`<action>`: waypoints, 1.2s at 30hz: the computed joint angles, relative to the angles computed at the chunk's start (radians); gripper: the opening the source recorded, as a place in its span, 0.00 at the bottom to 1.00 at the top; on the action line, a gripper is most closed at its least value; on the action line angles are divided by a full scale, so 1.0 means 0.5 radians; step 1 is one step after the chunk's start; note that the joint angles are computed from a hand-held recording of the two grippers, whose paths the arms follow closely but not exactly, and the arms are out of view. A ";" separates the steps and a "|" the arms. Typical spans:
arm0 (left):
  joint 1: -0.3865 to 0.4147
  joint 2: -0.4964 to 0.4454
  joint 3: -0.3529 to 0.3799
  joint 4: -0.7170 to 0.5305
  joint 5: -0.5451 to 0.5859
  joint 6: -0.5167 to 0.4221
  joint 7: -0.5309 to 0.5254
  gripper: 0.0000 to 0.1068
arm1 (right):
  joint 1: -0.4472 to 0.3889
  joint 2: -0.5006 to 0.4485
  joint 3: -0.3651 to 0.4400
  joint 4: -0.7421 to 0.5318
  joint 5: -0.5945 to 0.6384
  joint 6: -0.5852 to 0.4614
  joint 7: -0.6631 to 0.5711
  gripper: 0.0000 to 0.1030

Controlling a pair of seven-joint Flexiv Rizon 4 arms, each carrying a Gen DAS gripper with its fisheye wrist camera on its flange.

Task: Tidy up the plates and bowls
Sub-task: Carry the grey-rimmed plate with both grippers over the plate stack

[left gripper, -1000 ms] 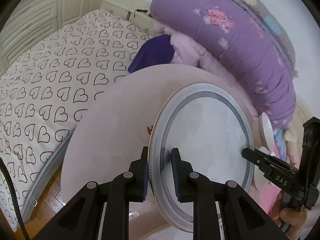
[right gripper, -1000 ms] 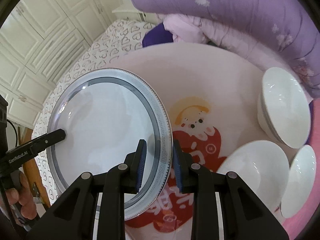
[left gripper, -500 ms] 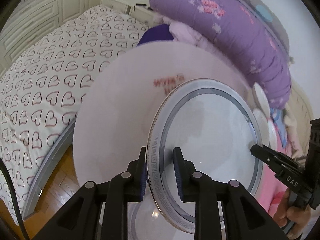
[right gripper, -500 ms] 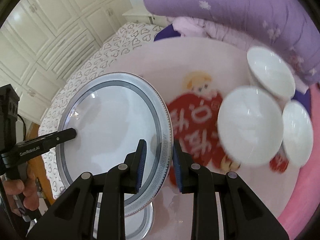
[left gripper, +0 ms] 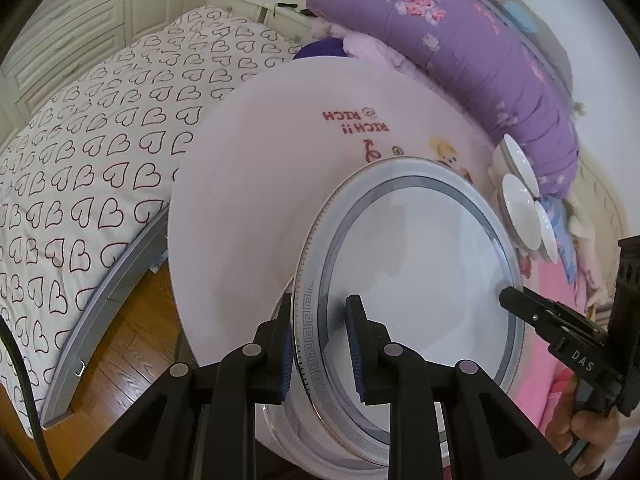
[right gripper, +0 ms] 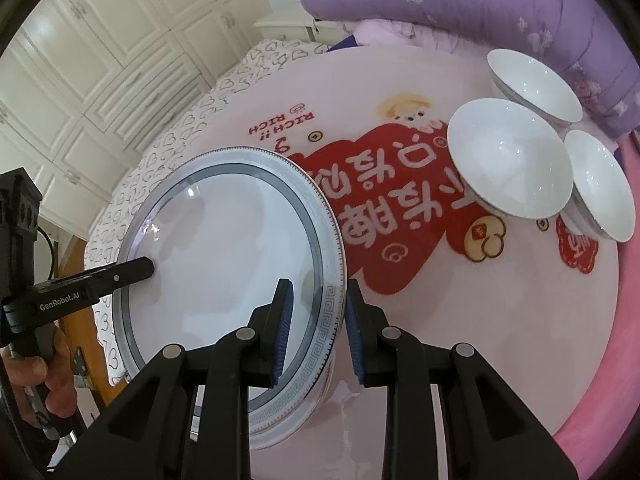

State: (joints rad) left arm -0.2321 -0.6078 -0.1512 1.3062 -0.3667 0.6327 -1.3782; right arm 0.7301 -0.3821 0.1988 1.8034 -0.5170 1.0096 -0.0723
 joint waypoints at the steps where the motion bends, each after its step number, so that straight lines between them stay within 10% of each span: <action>1: 0.002 0.022 0.002 0.034 -0.002 0.022 0.006 0.19 | 0.010 -0.001 -0.004 -0.001 -0.012 -0.003 0.011 0.25; 36: -0.131 0.322 0.043 0.671 0.227 0.721 0.064 0.22 | 0.109 -0.040 0.023 0.013 -0.057 -0.123 0.040 0.25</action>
State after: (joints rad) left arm -0.2977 -0.4466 -0.1298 1.6415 -0.2531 0.9932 -1.3461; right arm 0.7847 -0.4022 0.2105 1.8096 -0.5456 0.9483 -0.0521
